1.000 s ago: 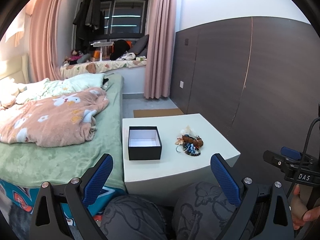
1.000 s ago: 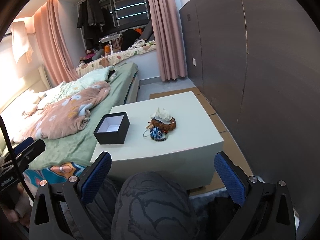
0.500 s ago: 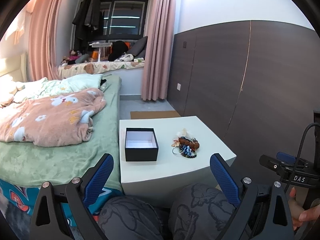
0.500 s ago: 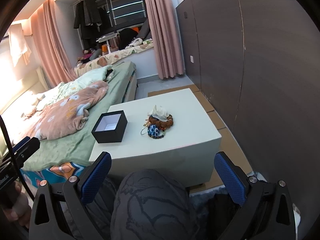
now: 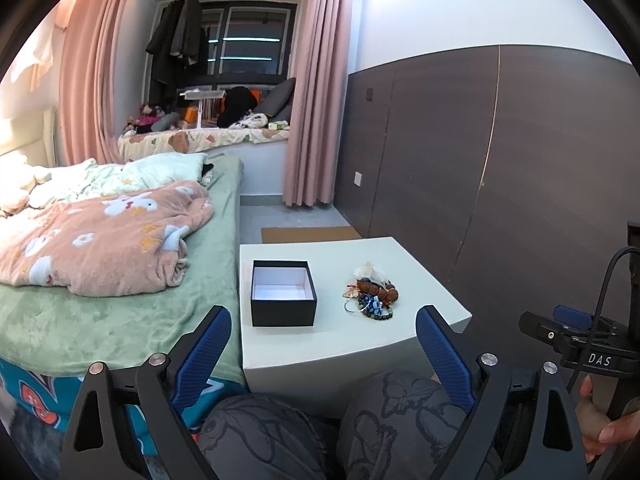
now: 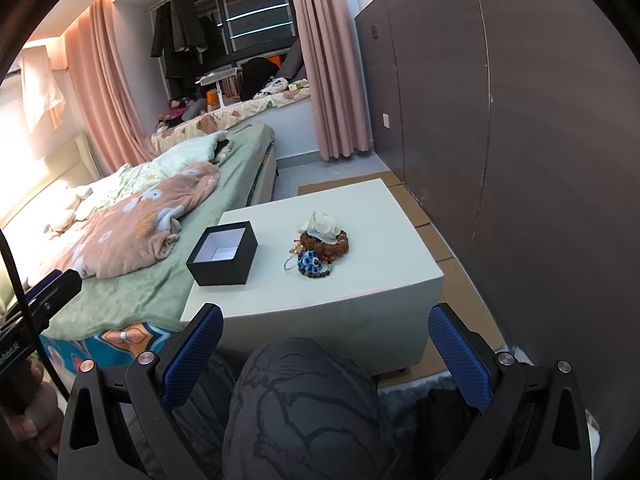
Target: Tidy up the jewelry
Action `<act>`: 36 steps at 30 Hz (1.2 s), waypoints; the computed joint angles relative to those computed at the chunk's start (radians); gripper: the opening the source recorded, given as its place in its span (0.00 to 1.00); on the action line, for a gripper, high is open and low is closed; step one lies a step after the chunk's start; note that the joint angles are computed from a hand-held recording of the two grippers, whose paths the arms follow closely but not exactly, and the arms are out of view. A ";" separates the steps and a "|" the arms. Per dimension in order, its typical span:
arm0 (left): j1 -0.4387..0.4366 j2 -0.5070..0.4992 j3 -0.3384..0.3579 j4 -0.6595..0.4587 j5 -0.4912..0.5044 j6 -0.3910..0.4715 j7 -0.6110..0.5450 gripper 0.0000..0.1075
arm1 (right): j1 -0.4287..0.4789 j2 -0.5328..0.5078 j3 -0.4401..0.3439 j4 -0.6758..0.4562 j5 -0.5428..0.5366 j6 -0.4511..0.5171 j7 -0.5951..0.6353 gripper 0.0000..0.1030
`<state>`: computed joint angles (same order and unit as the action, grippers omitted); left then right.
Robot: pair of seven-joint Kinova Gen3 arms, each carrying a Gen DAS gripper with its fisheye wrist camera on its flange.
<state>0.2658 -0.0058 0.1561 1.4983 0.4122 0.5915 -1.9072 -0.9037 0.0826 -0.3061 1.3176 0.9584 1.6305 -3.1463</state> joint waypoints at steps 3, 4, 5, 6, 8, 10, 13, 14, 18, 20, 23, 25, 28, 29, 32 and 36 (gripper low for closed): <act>-0.001 -0.002 -0.003 0.005 0.013 0.002 -0.011 0.86 | 0.001 -0.001 0.000 0.002 0.000 -0.002 0.000 1.00; -0.001 -0.001 -0.002 0.004 0.007 0.002 -0.004 0.86 | 0.002 -0.002 0.000 0.003 -0.001 -0.003 0.001 1.00; 0.000 0.001 -0.001 0.002 0.000 0.003 0.003 0.86 | 0.001 -0.003 -0.001 0.003 0.000 -0.003 0.001 1.00; 0.000 0.004 0.000 -0.001 -0.008 0.005 0.012 0.86 | 0.002 -0.003 -0.001 0.005 -0.002 -0.003 -0.001 1.00; 0.001 0.007 0.001 -0.006 -0.018 0.006 0.027 0.86 | 0.001 -0.001 -0.002 -0.001 -0.003 0.001 0.000 1.00; 0.003 0.012 0.004 -0.012 -0.039 0.006 0.049 0.86 | -0.001 0.000 -0.002 -0.007 0.001 0.009 0.003 1.00; 0.007 0.015 0.008 -0.018 -0.074 0.001 0.081 0.86 | -0.003 0.001 0.000 -0.012 0.009 0.011 0.012 1.00; 0.007 0.015 0.008 -0.018 -0.077 -0.001 0.084 0.86 | -0.003 0.000 0.000 -0.012 0.009 0.010 0.014 1.00; 0.007 0.017 0.009 -0.020 -0.079 -0.009 0.083 0.86 | 0.001 -0.002 0.002 -0.011 0.009 0.003 0.020 1.00; 0.007 0.020 0.009 -0.022 -0.081 -0.011 0.083 0.86 | 0.005 -0.003 0.003 -0.010 0.005 -0.001 0.025 1.00; 0.009 0.026 0.011 -0.024 -0.091 -0.018 0.082 0.86 | 0.016 -0.011 0.005 0.004 0.001 -0.035 0.031 1.00; 0.012 0.036 0.015 -0.032 -0.101 -0.020 0.079 0.86 | 0.027 -0.018 0.003 0.017 0.000 -0.064 0.028 1.00; 0.011 0.060 0.020 -0.058 -0.095 0.001 0.064 0.86 | 0.048 -0.021 0.007 0.028 -0.013 -0.095 0.033 1.00; 0.010 0.066 0.021 -0.063 -0.095 0.005 0.064 0.86 | 0.056 -0.023 0.009 0.034 -0.018 -0.108 0.033 1.00; 0.019 0.099 0.024 -0.093 -0.126 0.019 0.093 0.86 | 0.085 -0.027 0.016 0.052 -0.043 -0.143 0.033 1.00; 0.032 0.150 0.028 -0.148 -0.165 0.053 0.136 0.86 | 0.138 -0.043 0.032 0.094 -0.096 -0.219 0.028 1.00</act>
